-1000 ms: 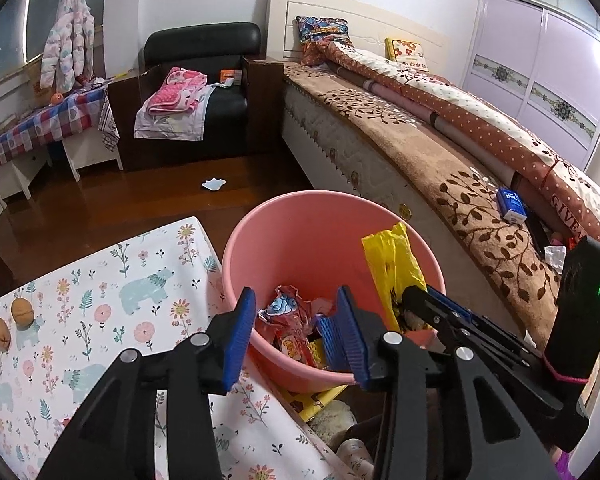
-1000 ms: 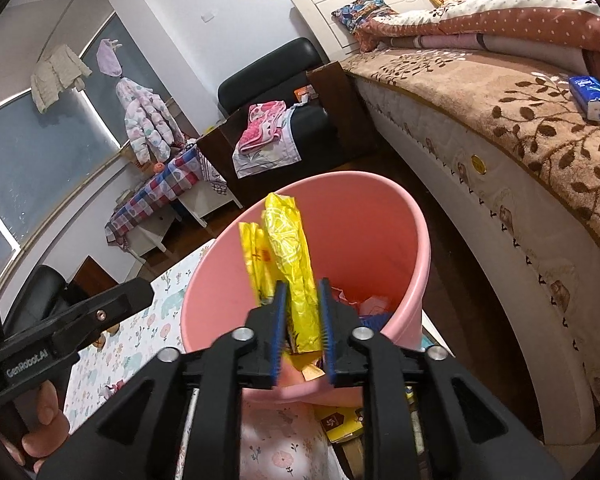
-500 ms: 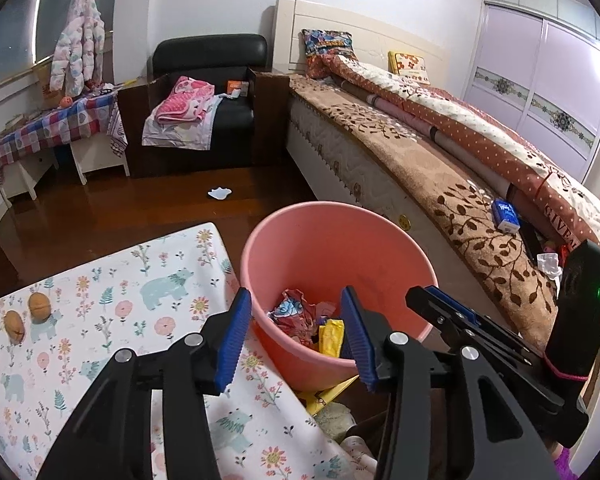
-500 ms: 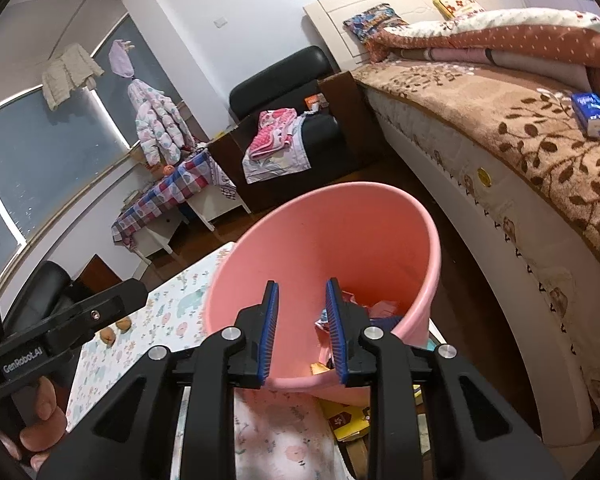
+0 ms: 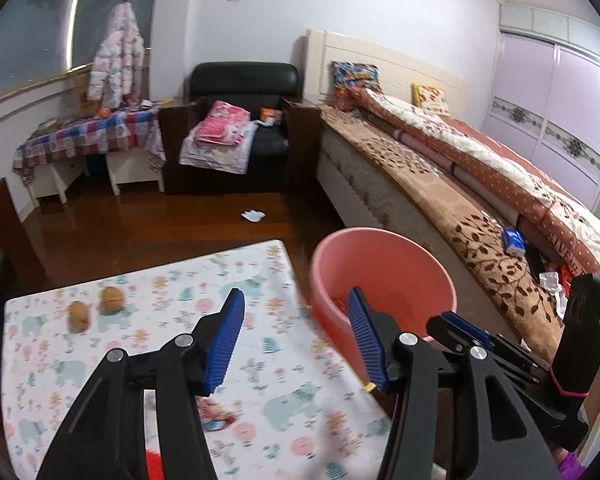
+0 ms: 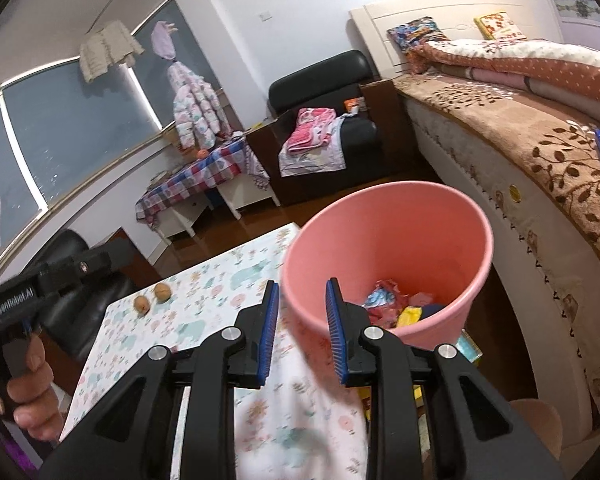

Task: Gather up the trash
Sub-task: 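Move both tools back over the table toward the red pad and wrapper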

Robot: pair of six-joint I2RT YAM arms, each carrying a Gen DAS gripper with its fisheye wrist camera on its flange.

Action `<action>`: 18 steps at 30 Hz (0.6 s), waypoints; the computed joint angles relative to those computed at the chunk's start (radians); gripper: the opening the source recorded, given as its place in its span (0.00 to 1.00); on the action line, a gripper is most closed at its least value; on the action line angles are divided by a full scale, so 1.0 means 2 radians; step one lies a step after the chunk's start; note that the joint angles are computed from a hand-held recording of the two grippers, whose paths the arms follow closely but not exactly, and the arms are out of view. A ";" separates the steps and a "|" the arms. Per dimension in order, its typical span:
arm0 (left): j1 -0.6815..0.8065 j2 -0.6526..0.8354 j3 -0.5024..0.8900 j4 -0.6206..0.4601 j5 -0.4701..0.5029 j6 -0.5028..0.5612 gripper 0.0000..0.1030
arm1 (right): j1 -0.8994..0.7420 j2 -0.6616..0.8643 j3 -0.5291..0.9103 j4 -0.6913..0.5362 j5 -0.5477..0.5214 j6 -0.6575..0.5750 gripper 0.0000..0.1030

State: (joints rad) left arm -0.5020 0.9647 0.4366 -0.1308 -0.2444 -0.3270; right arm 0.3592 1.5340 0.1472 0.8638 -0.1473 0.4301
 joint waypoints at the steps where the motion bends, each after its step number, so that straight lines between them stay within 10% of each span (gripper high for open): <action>1: 0.013 -0.029 -0.007 -0.019 0.003 0.003 0.52 | 0.009 -0.005 0.000 -0.006 0.002 0.002 0.24; 18: 0.403 -0.354 -0.075 -0.311 0.240 0.200 0.55 | 0.186 -0.017 0.011 -0.055 0.084 0.039 0.24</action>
State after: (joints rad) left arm 0.3035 0.2562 0.2862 -0.7535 0.2346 0.0737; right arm 0.7302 1.4996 0.1687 0.7543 0.0217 0.5088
